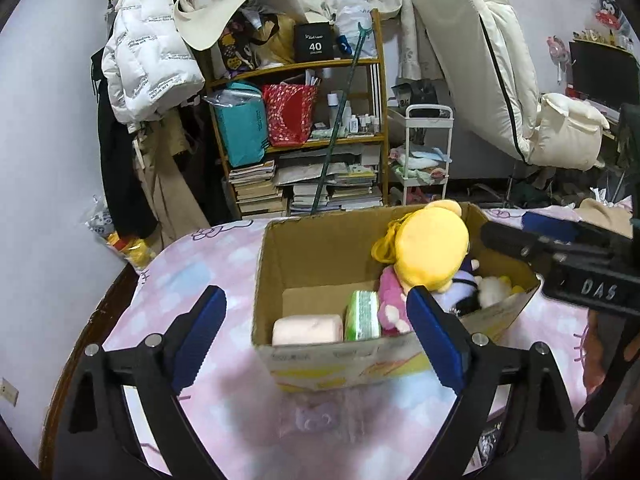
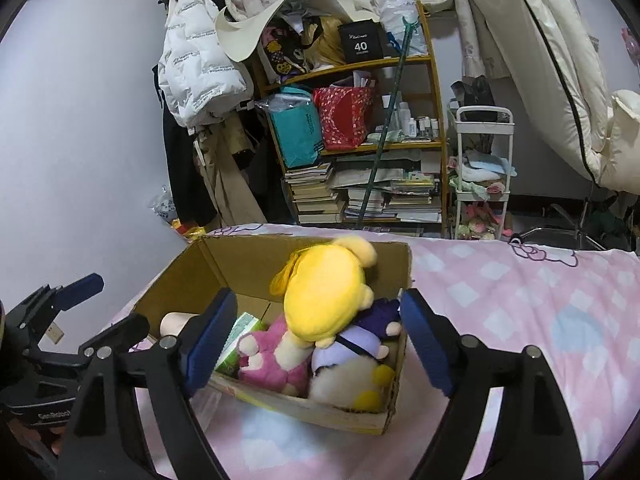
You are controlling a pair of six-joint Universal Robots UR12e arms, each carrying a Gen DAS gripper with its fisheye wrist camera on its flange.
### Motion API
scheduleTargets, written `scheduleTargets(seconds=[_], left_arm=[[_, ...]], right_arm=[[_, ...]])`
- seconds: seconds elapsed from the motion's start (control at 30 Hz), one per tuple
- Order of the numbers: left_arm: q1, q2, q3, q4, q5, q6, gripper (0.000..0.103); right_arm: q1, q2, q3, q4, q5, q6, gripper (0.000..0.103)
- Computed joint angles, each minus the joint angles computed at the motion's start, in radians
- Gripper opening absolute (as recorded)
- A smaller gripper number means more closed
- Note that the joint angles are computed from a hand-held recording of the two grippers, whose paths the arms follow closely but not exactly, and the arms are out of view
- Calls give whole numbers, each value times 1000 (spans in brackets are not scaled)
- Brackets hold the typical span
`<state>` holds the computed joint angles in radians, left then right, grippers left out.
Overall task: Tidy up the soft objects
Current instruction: 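Lower right tool onto black Face tissue pack while left tool lowers toward bagged purple cat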
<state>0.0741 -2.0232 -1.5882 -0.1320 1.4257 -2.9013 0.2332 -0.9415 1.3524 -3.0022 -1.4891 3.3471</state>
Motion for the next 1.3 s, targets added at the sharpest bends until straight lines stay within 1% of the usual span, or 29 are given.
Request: scheduleTargets(seconds=[0.07, 0.1, 0.13, 0.2, 0.27, 0.37, 0.4, 0.63, 0.73, 0.87, 0.9, 1.0, 1.13, 1.23, 1.3], left_arm=[[2, 9, -6, -25, -2, 17, 91], [2, 12, -11, -29, 2, 18, 91], [2, 16, -14, -36, 6, 16, 91], [6, 26, -24, -59, -3, 17, 91], [7, 35, -33, -81, 3, 24, 92], [7, 49, -43, -121, 7, 28, 92], [8, 56, -47, -144, 6, 26, 92], [12, 85, -62, -237, 24, 20, 92], [18, 95, -68, -277, 18, 21, 92], [22, 104, -78, -309, 25, 31, 92], [25, 107, -76, -336, 17, 33, 92], [25, 110, -79, -356, 19, 26, 92], [24, 107, -76, -389, 27, 40, 92], [25, 101, -68, -411, 30, 37, 92], [27, 95, -61, -428, 24, 34, 92]], right_arm=[[2, -11, 13, -11, -17, -10, 88], [2, -16, 17, -12, -23, -11, 91], [3, -22, 24, -13, -26, -9, 97], [2, -34, 40, -20, -29, 5, 102], [1, -44, 51, -14, -32, 17, 102], [3, -57, 66, 2, -57, 23, 103], [3, -62, 70, 13, -53, 25, 103], [4, -90, 103, 71, -28, 44, 103], [7, -100, 118, 114, -15, 51, 103], [18, -106, 124, 188, -18, 23, 103], [19, -107, 124, 205, -12, 19, 103], [20, -110, 123, 264, 6, 8, 103], [25, -110, 119, 327, 2, 12, 103], [26, -108, 117, 371, 9, 28, 103], [29, -103, 105, 410, -1, 30, 103]])
